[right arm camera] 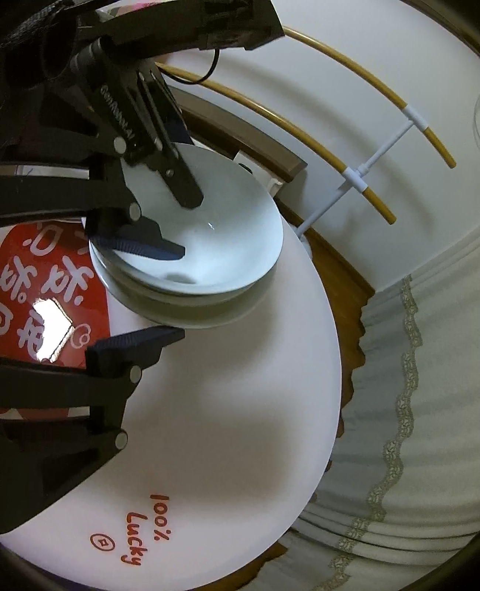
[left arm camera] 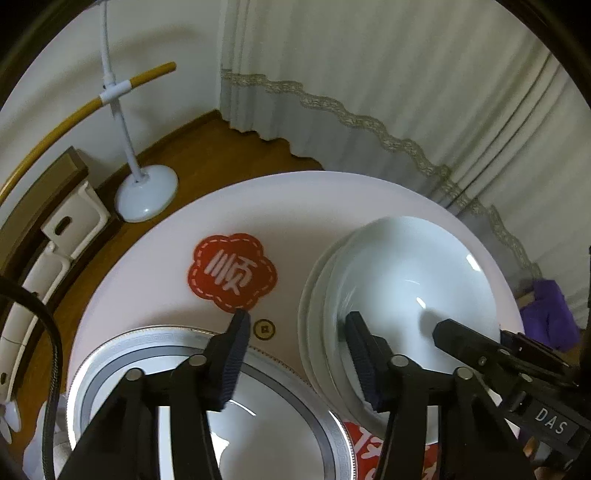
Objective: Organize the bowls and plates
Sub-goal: 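Move both open grippers to the rim of the three-bowl stack, then close both grippers on the rim of the bowl stack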
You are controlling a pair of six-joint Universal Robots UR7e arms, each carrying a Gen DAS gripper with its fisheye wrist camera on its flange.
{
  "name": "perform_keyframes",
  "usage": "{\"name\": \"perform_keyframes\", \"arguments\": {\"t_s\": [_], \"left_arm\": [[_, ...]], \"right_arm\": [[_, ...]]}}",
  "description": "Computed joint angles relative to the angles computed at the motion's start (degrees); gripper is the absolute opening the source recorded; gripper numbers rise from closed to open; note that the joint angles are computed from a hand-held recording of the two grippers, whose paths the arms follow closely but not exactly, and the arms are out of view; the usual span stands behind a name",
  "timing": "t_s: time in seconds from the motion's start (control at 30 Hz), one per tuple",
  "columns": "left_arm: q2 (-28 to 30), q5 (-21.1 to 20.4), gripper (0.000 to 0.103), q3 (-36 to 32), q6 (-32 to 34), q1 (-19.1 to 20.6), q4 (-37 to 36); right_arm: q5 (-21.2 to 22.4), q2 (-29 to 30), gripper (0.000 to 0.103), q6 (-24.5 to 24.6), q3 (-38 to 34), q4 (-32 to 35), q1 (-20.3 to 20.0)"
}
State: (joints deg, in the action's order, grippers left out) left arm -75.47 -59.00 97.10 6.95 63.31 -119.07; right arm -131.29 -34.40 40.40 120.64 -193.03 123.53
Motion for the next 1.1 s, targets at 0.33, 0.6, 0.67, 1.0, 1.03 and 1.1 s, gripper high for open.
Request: {"name": "perform_keyframes", "arguments": {"t_s": [0.33,0.6,0.67,1.0,1.03,1.1], "left_arm": [[-0.36,-0.77,0.024,0.8,4.36,0.28,-1.13],[-1.99,0.3,0.025,4.43,2.68,-1.73,-2.18],[-2.33,-0.01,0.025,4.95,3.5,-1.6,-3.46],[-3.43,2.14,0.025,7.59,7.8,-2.52,-6.37],[-3.47,1.46,0.025,7.42,8.05,-2.26,-6.42],[-3.45,-0.77,0.026,6.68,7.87,-1.35,-6.07]], "right_arm": [[0.81,0.39,0.036,-0.21,0.22,-1.65,-0.16],[0.7,0.16,0.036,-1.58,0.28,-1.44,-0.43],[0.32,0.35,0.036,-2.48,-0.07,-1.16,-0.33],[-0.67,1.49,0.038,-4.15,0.11,-3.63,0.17],[-1.13,1.47,0.038,-3.89,-0.19,-2.62,0.41],[-2.07,1.5,0.038,-3.62,-0.85,-0.44,0.92]]}}
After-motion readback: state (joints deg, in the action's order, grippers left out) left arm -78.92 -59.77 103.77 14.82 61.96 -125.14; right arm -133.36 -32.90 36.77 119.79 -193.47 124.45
